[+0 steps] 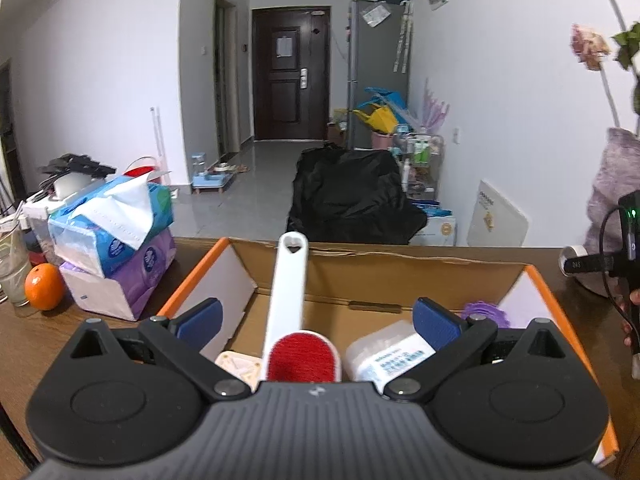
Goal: Organize rigid objects
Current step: 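Reach the right tool to the white tape roll by the vase and close on it, then lower the left tool onto the small white spray bottle and close while the right tool holds the tape roll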
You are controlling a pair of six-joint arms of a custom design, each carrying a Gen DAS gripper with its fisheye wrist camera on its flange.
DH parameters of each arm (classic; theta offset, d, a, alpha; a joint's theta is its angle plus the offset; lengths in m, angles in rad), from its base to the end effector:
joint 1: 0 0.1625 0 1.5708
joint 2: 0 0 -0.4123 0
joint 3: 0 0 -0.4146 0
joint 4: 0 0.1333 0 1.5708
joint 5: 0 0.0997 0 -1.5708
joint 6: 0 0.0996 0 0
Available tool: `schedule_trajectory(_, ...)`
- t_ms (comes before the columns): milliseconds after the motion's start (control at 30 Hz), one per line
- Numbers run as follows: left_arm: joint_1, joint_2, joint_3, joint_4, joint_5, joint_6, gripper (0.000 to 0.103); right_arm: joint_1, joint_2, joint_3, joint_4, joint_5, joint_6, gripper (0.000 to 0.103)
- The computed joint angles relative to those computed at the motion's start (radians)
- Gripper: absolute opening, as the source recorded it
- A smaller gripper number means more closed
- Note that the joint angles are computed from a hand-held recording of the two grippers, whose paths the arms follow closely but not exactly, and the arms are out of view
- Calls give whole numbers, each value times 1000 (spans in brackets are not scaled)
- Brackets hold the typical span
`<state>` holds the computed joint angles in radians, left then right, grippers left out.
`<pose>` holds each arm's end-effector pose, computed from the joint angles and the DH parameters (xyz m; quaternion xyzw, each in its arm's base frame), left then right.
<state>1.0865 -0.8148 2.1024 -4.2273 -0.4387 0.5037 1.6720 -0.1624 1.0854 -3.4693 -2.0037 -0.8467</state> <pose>-0.0165 -0.5113 0.1536 0.0115 0.7365 -0.5296 0.4207 0.1706 -0.7745 -0.0696 0.3042 -0.8136 0.3572 0.3434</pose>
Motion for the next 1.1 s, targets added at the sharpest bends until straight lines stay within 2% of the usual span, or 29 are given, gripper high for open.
schedule_trajectory(333,-96,-14,120,81,-6,-147,103,5,-232,384,-167,49,30,23)
schedule_trajectory(533,-175,-7,192,92,37,-231,103,-5,-332,570,-240,75,25,23)
schedule_trajectory(733,-255,6,248,136,109,-324,103,-15,-418,741,-316,107,-3,23)
schedule_trajectory(1100,-382,15,339,320,187,-593,103,-53,-564,1003,-439,215,-54,23)
